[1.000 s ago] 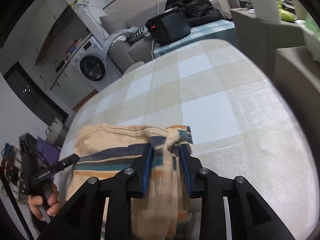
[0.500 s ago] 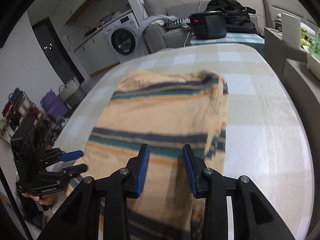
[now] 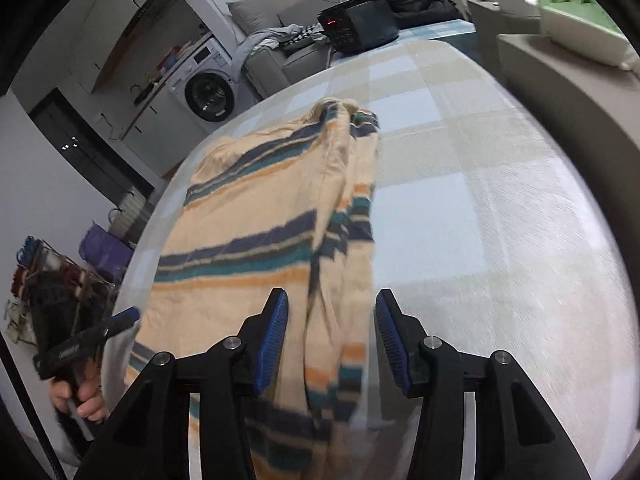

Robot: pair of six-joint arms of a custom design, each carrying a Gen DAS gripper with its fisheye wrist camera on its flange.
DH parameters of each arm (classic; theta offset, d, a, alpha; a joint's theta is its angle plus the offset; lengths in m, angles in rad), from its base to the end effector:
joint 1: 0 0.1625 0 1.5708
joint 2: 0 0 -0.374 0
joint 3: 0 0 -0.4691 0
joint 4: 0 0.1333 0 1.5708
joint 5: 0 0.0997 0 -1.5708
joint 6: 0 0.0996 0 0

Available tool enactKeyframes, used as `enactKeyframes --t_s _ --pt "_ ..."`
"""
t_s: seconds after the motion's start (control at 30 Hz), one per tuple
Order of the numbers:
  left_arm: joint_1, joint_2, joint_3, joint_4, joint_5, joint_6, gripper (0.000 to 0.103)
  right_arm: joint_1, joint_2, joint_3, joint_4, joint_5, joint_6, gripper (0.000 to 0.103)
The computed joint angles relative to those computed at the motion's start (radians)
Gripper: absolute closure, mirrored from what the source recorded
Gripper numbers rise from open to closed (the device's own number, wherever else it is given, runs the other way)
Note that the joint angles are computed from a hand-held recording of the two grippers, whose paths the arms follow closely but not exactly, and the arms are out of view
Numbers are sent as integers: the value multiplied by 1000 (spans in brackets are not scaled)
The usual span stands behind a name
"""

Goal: Fold small clothes

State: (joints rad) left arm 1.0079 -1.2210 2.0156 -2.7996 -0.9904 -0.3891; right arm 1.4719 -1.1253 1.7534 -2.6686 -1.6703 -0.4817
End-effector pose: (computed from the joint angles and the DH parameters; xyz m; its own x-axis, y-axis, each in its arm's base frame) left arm -0.1518 -0.5927 0.1455 -0.9519 -0.0587 -0.3007 0.1329 0.8052 -0.5780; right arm 0.0562 -0.6834 0.1811 -0.9144 -0.2844 0.2882 -0.3787 0.8526 -0.3601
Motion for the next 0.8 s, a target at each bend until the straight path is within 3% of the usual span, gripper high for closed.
enactKeyframes --t_s 0.13,0.2,0.3,0.57,0.8 --pt "65 80 -88 -64 -51 -14 71 10 58 -53 -20 6 21 64" --pt "82 107 -132 -45 -72 -5 76 14 77 -76 -8 15 27 81" --pt "98 140 -186 -12 -90 12 85 25 99 -91 -27 7 11 84" --pt "141 248 -380 63 -62 38 86 60 235 -256 27 -9 69 86" --pt "184 374 -618 171 -32 84 86 97 333 -344 -25 -53 117 86"
